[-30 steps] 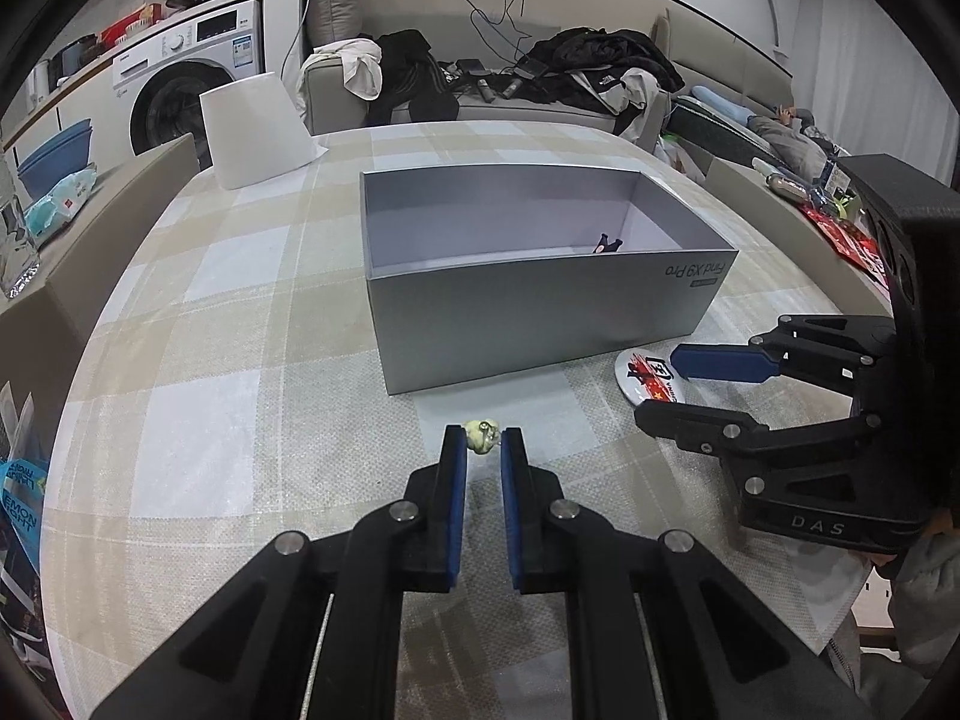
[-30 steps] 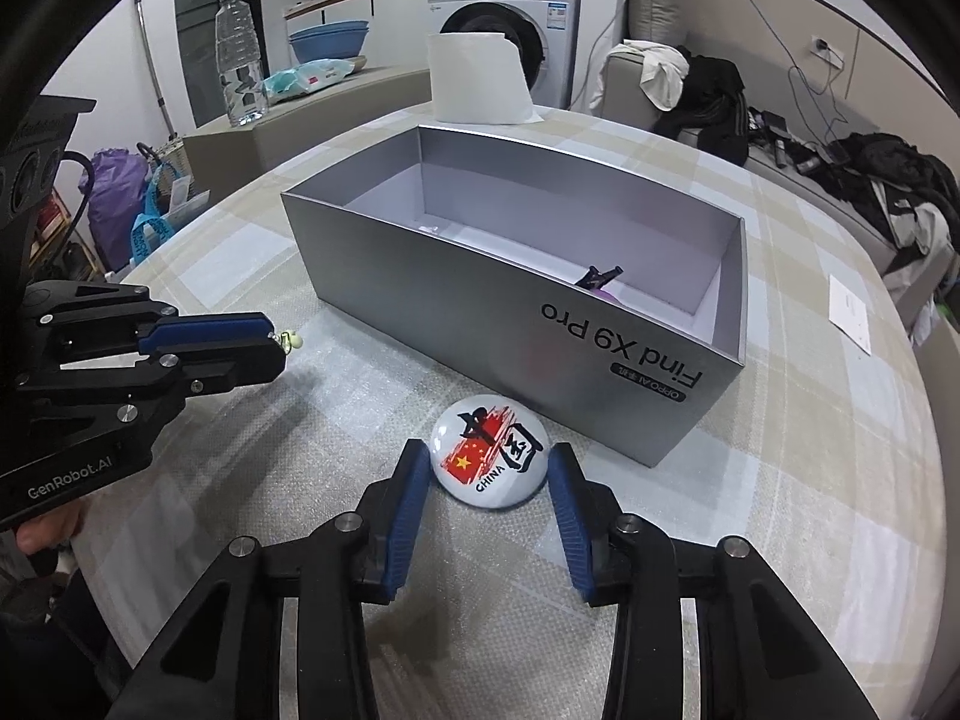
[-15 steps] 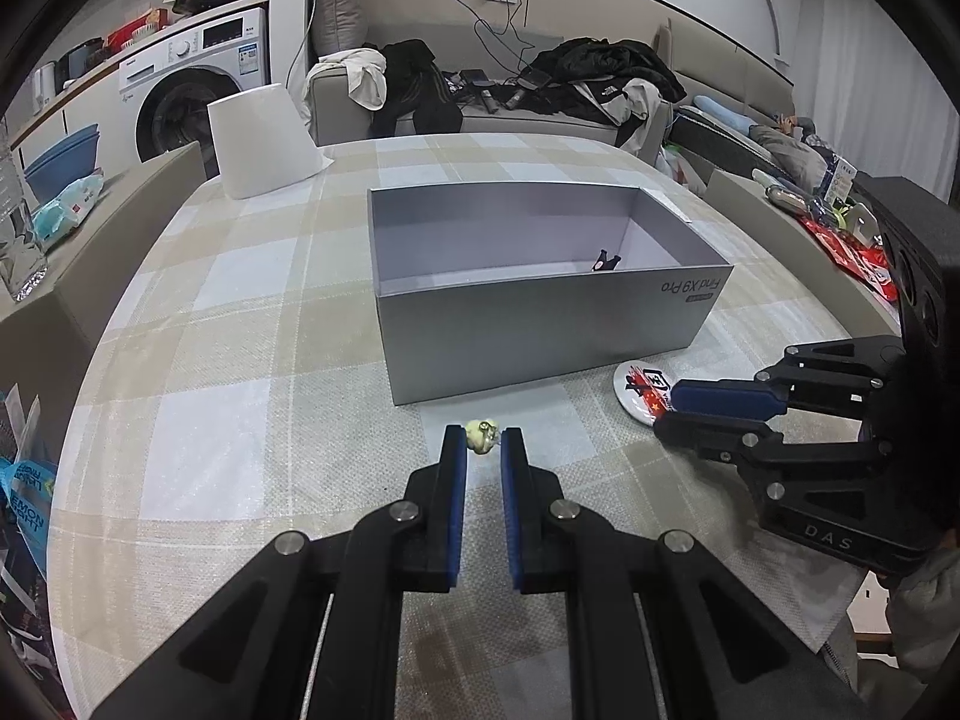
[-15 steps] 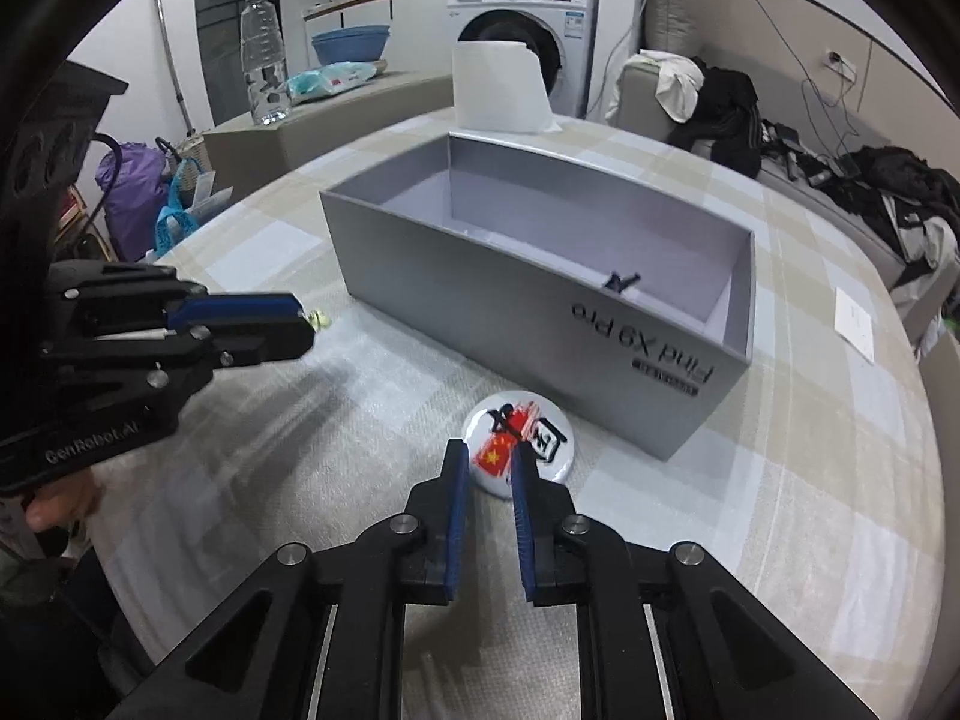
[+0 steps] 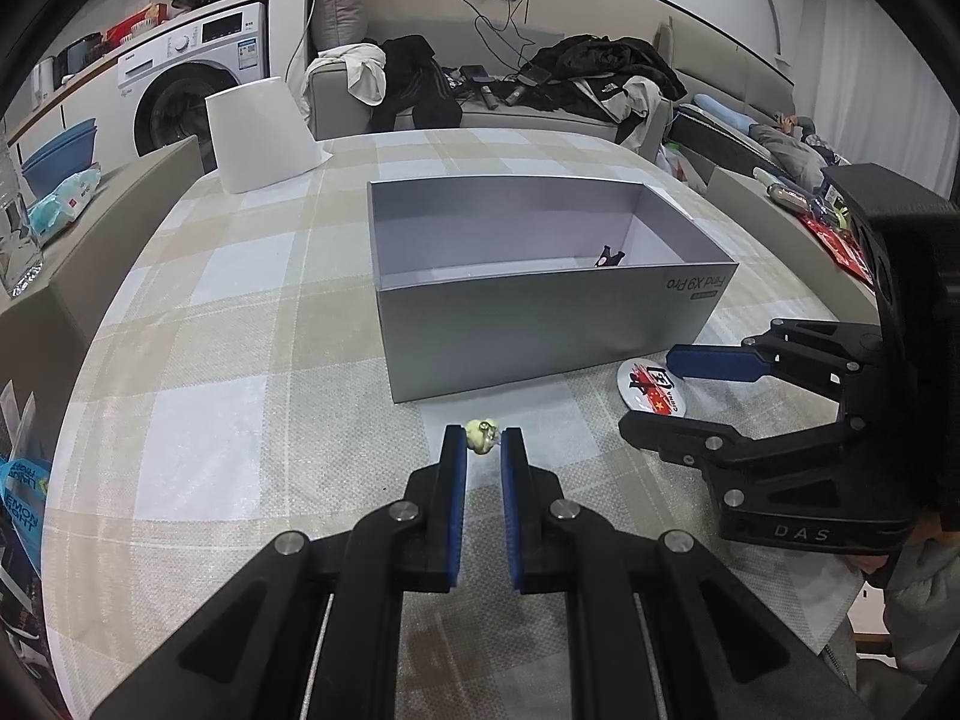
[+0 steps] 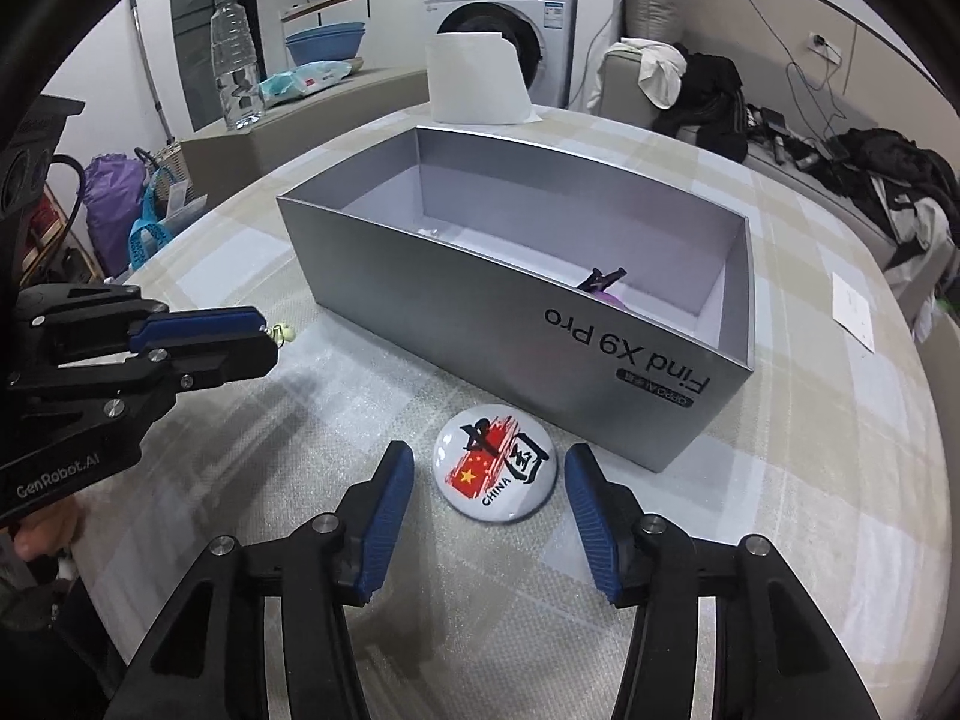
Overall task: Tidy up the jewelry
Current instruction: 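Close the right tool on the white printed badge and lift it, then carry the flower earring and white badge into the box, open both tools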
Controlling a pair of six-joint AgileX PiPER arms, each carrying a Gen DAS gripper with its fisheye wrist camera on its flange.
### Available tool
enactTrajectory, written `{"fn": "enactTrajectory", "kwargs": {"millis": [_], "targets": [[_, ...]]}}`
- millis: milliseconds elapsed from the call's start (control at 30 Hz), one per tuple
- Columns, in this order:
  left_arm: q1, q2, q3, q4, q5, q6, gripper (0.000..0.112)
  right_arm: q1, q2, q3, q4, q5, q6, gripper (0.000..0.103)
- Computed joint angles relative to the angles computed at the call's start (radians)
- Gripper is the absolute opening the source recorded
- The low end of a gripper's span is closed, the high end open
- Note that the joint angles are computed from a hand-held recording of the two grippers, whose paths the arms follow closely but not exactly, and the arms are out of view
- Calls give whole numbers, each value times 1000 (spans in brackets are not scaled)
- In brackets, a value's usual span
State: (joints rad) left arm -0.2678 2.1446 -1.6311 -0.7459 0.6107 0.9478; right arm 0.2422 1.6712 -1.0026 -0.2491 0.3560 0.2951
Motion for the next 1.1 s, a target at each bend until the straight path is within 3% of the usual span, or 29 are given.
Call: {"fn": "enactTrajectory", "kwargs": {"millis": [133, 233, 600, 1100], "targets": [[0, 0, 0, 0, -2, -4, 7, 3, 6, -15, -8, 21, 8, 51], [-5, -3, 7, 3, -7, -5, 7, 10, -5, -12, -8, 30, -7, 41], [2, -17, 19, -28, -10, 24, 7, -9, -47, 39, 166, 0, -210, 41], [3, -60, 28, -97, -37, 57, 7, -13, -205, 106, 311, -74, -331, 41]]}}
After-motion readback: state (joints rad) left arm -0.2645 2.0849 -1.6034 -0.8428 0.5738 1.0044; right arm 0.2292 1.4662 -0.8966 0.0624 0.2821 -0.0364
